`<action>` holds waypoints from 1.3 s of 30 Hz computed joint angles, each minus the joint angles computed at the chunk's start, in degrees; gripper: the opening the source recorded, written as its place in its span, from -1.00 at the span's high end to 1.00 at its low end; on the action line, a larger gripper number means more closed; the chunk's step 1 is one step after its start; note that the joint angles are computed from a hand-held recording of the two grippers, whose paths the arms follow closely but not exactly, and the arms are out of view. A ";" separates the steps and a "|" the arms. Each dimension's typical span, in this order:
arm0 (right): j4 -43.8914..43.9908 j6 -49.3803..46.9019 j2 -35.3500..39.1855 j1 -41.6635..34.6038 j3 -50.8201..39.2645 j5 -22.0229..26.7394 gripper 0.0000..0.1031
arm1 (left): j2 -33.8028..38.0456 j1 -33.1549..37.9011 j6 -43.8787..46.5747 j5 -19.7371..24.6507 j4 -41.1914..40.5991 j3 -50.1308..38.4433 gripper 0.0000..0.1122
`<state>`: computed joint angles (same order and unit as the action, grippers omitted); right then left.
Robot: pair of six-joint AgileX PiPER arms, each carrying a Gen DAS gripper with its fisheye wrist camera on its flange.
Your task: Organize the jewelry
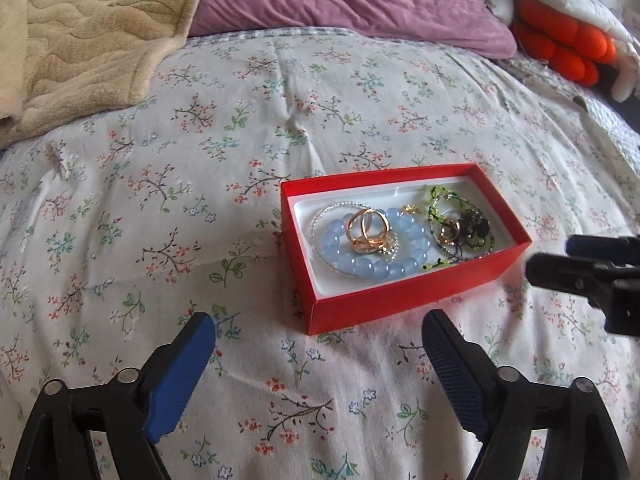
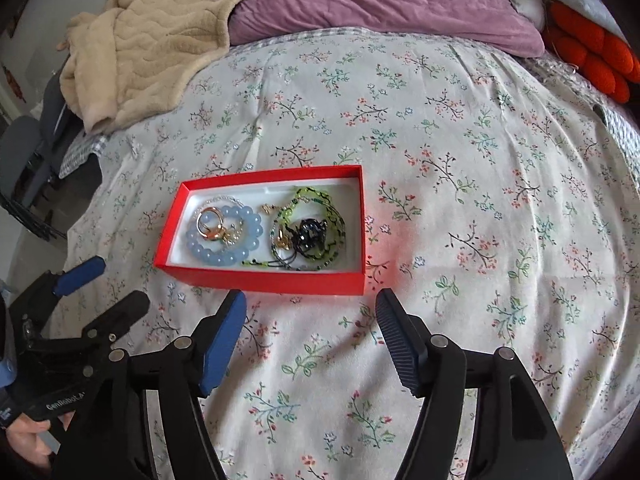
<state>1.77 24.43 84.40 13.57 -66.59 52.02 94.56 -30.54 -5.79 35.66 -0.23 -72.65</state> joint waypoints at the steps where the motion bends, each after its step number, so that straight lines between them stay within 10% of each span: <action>1: -0.96 0.45 -0.63 0.53 0.40 0.76 -0.43 | -0.40 -0.29 -1.37 0.31 1.03 0.29 -0.62; 11: -10.57 7.43 -5.29 6.74 4.21 6.53 -0.91 | -2.66 -2.01 -11.62 3.80 7.10 2.93 -0.82; 39: -13.68 9.04 -3.28 8.11 4.35 7.61 -0.95 | -1.26 -3.10 -13.67 6.35 8.49 2.51 -0.82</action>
